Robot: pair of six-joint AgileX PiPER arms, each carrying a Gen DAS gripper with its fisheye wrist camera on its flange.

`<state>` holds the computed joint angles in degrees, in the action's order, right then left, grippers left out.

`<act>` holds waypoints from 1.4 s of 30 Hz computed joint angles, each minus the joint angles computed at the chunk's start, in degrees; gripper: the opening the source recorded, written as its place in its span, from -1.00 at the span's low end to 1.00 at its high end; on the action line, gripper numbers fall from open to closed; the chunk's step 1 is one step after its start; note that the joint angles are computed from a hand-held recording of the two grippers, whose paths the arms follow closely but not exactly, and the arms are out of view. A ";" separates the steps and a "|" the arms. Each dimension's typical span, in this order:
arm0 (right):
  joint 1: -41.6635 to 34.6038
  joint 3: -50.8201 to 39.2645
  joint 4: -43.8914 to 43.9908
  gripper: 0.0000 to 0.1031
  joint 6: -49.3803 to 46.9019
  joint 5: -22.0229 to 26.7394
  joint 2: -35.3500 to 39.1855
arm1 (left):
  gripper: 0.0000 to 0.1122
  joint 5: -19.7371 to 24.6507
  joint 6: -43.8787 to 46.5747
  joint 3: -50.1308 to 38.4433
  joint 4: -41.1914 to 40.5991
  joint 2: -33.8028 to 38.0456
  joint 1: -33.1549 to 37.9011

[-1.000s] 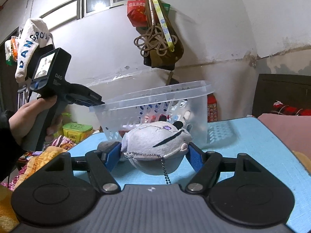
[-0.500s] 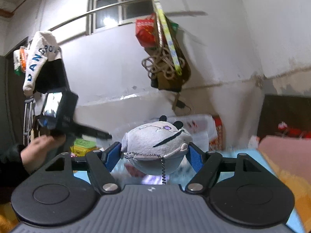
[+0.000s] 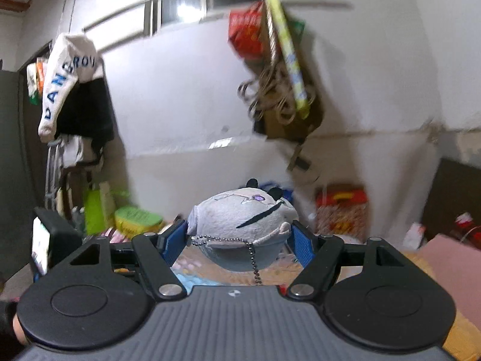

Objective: Organize objects
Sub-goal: 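Lift the plush panda into the clear basket and release it, then grasp the purple Lu box with the right gripper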

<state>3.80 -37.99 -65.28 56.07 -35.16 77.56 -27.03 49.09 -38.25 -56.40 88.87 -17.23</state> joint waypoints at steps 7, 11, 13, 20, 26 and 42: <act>8.87 -15.77 -27.50 0.46 31.27 9.93 12.91 | -0.55 -0.01 0.79 -0.41 -0.83 0.14 -0.28; 9.23 -18.34 -30.51 0.62 35.17 6.88 17.46 | -0.55 -0.07 1.13 -0.78 -1.33 0.37 -0.46; 7.92 -19.19 -28.48 0.84 34.76 2.65 19.07 | -0.55 0.00 1.35 -0.84 -1.55 0.34 -0.49; 4.68 -15.06 -18.16 1.00 27.08 2.32 16.46 | -0.55 -0.08 1.39 -0.95 -1.62 0.47 -0.55; -3.24 7.02 7.86 1.00 -3.33 -3.15 3.43 | -0.55 -0.12 1.64 -1.07 -1.85 0.54 -0.77; 19.34 19.27 65.63 1.00 -52.70 -4.19 17.27 | -0.55 -0.11 0.68 -0.68 -0.83 0.48 -0.47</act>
<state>23.15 -18.72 0.35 3.37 -39.34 94.83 -27.14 49.77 -38.93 -57.23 89.35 -17.70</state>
